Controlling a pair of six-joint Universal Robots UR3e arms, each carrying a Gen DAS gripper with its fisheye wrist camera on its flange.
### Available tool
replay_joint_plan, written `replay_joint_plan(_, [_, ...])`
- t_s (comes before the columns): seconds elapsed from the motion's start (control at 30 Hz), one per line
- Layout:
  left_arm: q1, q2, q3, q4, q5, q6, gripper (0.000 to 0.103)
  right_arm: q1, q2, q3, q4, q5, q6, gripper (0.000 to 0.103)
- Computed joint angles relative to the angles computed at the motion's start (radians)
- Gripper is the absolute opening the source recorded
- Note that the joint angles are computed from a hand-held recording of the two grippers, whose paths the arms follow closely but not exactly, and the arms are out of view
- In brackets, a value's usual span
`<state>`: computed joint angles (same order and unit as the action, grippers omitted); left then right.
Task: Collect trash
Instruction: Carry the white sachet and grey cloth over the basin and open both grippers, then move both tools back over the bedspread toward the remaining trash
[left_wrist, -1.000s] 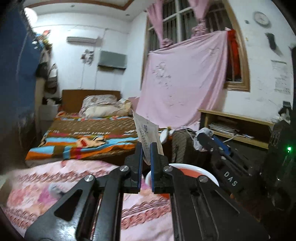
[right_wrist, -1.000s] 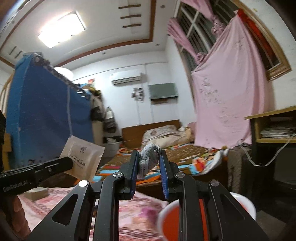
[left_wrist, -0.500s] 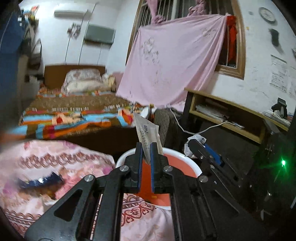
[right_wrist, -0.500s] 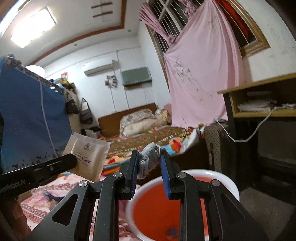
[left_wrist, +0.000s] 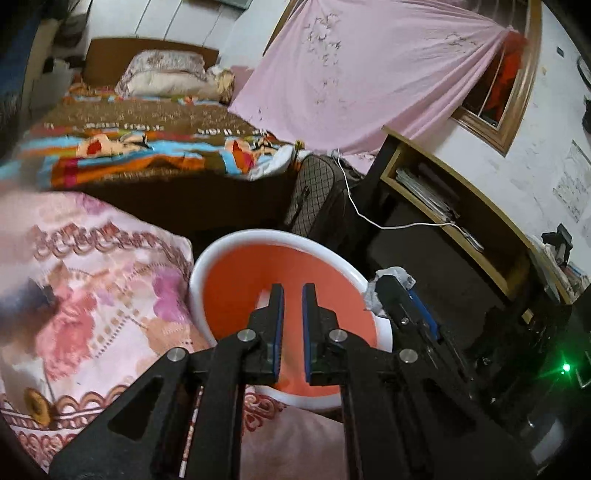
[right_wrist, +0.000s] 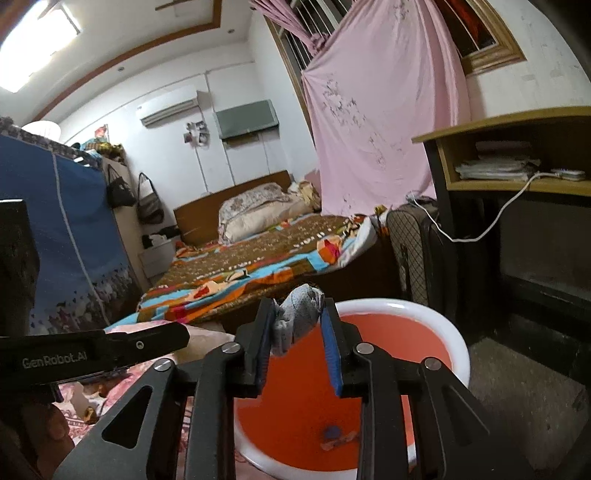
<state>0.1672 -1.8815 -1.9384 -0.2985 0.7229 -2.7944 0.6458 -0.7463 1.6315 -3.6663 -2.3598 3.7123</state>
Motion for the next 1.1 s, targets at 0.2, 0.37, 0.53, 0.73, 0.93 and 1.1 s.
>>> replay_joint_plan(0.2, [0.001,0.011,-0.01,-0.016,0.01,-0.004,0.013,-0.014,-0.02,0.04,0.024,0.033,0.049,0.04])
replay_joint_plan(0.37, [0.028,0.039,-0.058,0.047,0.023,-0.016,0.025,-0.021,-0.025,0.044,0.029,0.052,0.047,0.047])
replay_joint_plan(0.53, [0.084,0.077,-0.13,0.131,0.016,-0.027,0.036,-0.025,-0.025,0.029,0.059,0.074,0.042,0.052])
replay_joint_plan(0.73, [0.187,0.141,-0.218,0.176,-0.016,-0.024,0.044,-0.019,-0.009,-0.011,0.08,0.073,0.018,0.081])
replay_joint_plan(0.93, [0.294,0.201,-0.307,0.258,-0.056,-0.039,0.056,0.02,0.02,-0.076,0.082,0.014,-0.041,0.087])
replay_joint_plan(1.1, [0.428,0.275,-0.416,0.341,-0.122,-0.028,0.072,0.097,0.072,-0.191,-0.015,-0.094,-0.172,0.103])
